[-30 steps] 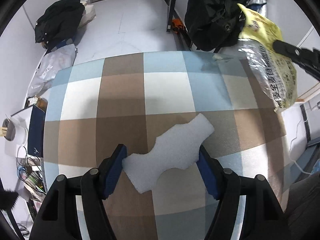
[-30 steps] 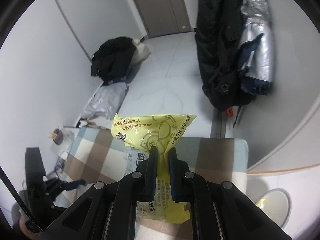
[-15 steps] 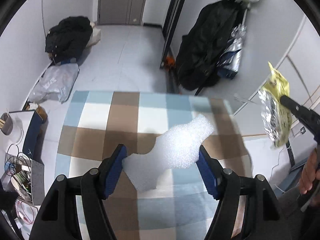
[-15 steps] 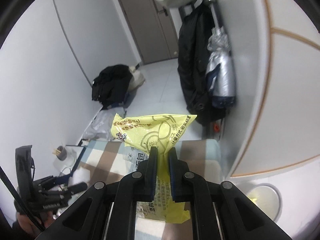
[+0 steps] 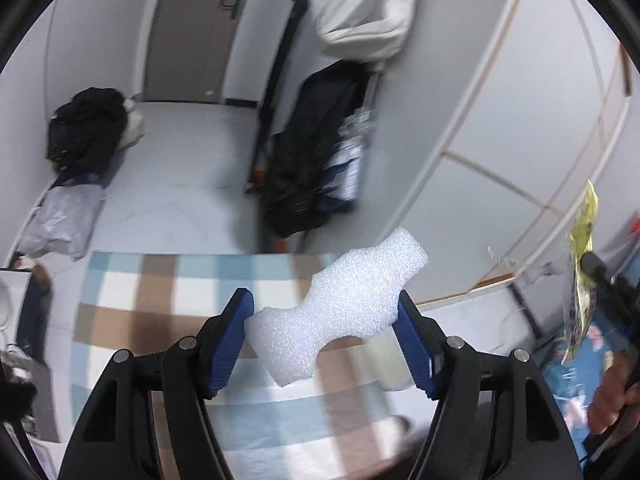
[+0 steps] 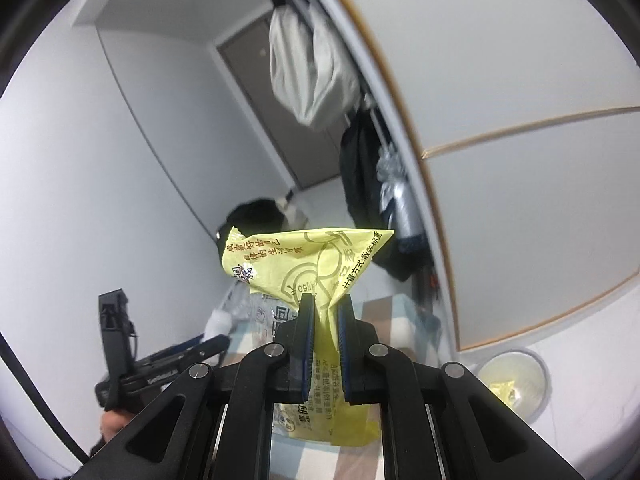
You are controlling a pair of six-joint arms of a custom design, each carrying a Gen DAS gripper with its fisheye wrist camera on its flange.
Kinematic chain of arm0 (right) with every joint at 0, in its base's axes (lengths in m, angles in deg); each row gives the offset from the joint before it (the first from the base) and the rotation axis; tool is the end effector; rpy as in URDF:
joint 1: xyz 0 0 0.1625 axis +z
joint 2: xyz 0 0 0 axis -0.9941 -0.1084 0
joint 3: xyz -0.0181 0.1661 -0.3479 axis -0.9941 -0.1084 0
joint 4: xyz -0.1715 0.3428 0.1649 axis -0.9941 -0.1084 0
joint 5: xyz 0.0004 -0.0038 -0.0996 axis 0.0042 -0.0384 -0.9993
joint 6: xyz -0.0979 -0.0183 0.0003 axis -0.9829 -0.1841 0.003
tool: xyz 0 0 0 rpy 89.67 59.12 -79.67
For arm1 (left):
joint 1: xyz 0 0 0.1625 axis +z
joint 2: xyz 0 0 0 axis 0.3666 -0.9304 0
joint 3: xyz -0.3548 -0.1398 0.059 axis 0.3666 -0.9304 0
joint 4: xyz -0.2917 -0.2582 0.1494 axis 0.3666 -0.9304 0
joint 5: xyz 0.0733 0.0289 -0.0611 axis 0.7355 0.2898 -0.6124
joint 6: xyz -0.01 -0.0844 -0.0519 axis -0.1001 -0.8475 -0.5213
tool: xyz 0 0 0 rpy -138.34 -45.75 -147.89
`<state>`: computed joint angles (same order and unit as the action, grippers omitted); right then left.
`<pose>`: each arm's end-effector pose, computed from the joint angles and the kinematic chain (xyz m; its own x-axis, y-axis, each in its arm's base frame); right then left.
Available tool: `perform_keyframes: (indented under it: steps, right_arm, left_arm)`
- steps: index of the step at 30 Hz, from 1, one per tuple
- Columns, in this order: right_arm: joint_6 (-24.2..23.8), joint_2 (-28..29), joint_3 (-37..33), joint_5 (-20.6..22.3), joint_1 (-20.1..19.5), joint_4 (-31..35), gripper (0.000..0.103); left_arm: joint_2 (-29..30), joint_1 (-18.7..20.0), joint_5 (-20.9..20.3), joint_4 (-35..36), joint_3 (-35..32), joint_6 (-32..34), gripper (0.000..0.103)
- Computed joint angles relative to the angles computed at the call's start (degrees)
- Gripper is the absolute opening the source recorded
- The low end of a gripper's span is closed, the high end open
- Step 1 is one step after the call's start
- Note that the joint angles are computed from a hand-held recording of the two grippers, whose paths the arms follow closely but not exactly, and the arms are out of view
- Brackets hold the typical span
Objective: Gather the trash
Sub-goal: 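Carry the foam and yellow-silver packet with both grippers over the white bin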
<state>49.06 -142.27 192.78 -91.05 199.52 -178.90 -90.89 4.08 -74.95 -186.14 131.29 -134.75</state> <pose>0.3616 -0.4646 0.3462 -0.8255 -0.5277 0.2002 -0.5383 0.6294 -0.5605 -0.2796 -0.3735 0.3704 -0.9058 -0.0896 -0.4141 0.2672 0.6376 -0.7225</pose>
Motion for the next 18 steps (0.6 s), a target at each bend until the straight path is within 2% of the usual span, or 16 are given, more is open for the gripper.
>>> perform_keyframes:
  steps: [3,4,6,12,18]
  right_arm:
    - [-1.37,-4.72,1.67,3.97,-1.17,-0.39,0.010]
    - [-2.43,-6.08,1.99,4.07,-1.42,-0.50,0.010]
    - [-3.24,-7.93,2.48,3.04,-1.87,-0.90,0.010]
    - [-1.40,-12.89,4.71,0.20,-6.50,-1.95,0.010]
    - [-4.66,-13.57,8.03,-7.50,-9.85,-7.17,0.010]
  left_arm:
    - [2.46,-0.93,-0.81,-4.96,-1.10,3.25,0.067]
    - [3.44,-1.15,-0.99,-6.58,-1.52,4.20,0.067]
    - [6.05,-1.07,-2.45,-10.85,-2.73,7.35,0.067]
    - [13.45,0.31,-8.49,-19.92,-6.31,15.00,0.067]
    - [21.35,3.14,-15.14,-24.24,-10.62,19.23,0.067]
